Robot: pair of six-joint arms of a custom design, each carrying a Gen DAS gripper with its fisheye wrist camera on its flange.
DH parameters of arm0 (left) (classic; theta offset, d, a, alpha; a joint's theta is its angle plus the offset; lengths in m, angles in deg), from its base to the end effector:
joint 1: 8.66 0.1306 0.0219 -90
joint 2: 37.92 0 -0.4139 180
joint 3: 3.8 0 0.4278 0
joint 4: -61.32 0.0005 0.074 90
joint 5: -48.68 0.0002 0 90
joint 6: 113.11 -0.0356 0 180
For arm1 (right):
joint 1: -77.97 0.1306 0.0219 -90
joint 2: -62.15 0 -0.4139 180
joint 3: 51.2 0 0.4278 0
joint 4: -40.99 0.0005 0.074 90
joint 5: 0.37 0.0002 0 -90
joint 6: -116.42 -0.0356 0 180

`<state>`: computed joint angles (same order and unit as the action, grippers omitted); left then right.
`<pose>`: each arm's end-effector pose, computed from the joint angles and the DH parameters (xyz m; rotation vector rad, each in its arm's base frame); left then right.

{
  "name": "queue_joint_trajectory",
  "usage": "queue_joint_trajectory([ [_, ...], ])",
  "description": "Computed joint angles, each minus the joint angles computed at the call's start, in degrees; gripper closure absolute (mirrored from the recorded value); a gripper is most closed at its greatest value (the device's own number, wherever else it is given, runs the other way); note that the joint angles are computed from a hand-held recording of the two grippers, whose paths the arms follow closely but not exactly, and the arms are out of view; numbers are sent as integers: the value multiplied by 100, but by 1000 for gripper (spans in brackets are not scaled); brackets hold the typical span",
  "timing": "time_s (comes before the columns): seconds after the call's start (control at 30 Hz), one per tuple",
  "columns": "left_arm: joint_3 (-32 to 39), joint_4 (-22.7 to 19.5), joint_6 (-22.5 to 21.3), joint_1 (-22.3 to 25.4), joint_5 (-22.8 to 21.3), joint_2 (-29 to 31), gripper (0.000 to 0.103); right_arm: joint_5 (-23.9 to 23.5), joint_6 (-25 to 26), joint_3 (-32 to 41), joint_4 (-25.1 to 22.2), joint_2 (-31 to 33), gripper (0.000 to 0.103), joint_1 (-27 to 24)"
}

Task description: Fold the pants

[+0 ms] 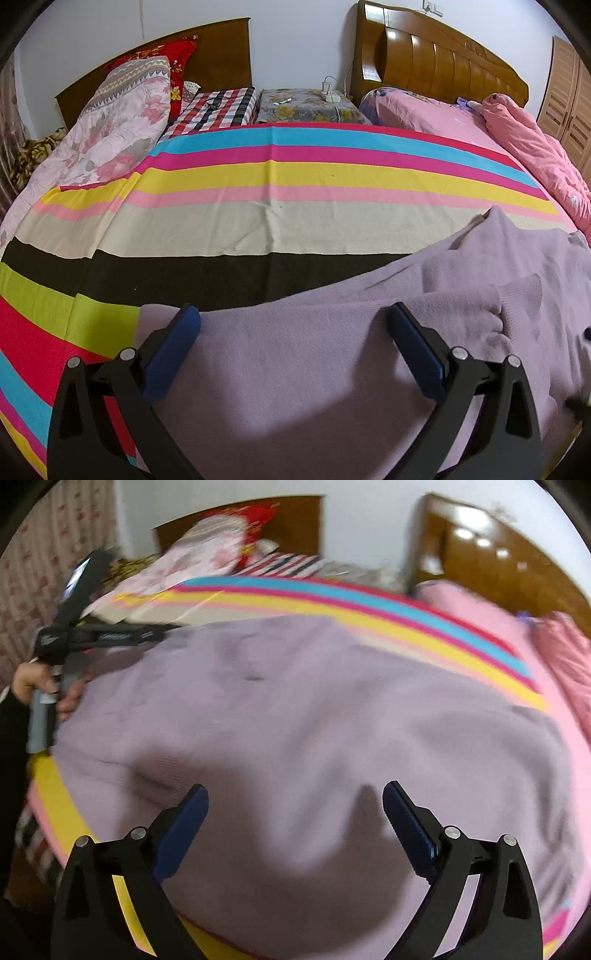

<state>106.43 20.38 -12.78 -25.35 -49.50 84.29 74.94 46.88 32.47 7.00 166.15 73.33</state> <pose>0.6974 -0.2043 0.3047 0.0782 2.4800 -0.0219 0.5850 -0.0389 0.2954 -0.4428 2.4400 0.1385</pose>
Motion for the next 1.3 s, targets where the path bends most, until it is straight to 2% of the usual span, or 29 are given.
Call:
queue_joint_trajectory([
  [0.07,14,-12,-5,-5,-20,10,2,3,-224,21,42,46,11,-240],
  [0.13,18,-15,-6,-6,-22,13,2,264,-297,68,-9,171,11,-385],
  [0.2,16,-29,-13,-17,-57,13,2,-257,-309,-23,108,169,11,-600],
  [0.37,37,-63,-65,-57,-226,21,1,-677,93,-366,290,-48,11,-880],
  [0.4,15,-34,-80,-81,-336,2,1,-806,167,-408,238,-100,11,-961],
  [0.43,-16,-20,-84,-153,-693,-37,1,-911,277,-455,217,-139,11,-1036],
  [0.47,-45,-46,-71,-271,-1234,-97,2,-956,433,-526,223,-194,11,-1106],
  [0.5,-98,22,-106,-342,-1469,-163,2,-1009,587,-622,250,-274,11,-1187],
  [0.53,-321,379,-248,-462,-1576,-370,2,-1044,621,-653,272,-301,11,-1233],
  [0.6,-696,1040,-445,-662,-1210,-712,2,-1151,487,-754,342,-411,11,-1362],
  [0.67,-749,1174,-433,-830,-974,-775,2,-1478,-22,-849,514,-509,11,-1603],
  [0.73,-694,1052,-463,-1009,-733,-708,2,-1792,-692,-918,710,-543,11,-1864],
  [0.83,-660,818,-632,-1211,-607,-557,2,-2554,-1708,-988,985,-506,11,-2333],
  [0.93,-587,520,-726,-1282,-685,-322,2,-2807,-2556,-931,1072,-343,9,-2627],
  [1.0,-623,516,-553,-1205,-452,-293,1,-2817,-2976,-832,1135,-200,9,-2725],
  [1.03,-598,439,-400,-1127,-186,-280,1,-2871,-3095,-760,1122,-134,9,-2745],
  [1.13,-539,386,-290,-1085,-3,-207,1,-3136,-3383,-420,899,152,9,-2718],
  [1.17,-548,403,-315,-1100,-53,-206,1,-3132,-3301,-211,622,286,9,-2679],
  [1.2,-551,405,-311,-1109,-69,-206,1,-2914,-3050,24,196,399,8,-2581],
  [1.3,-525,375,-288,-1090,-18,-213,1,-2713,-2800,352,-305,547,6,-2509],
])
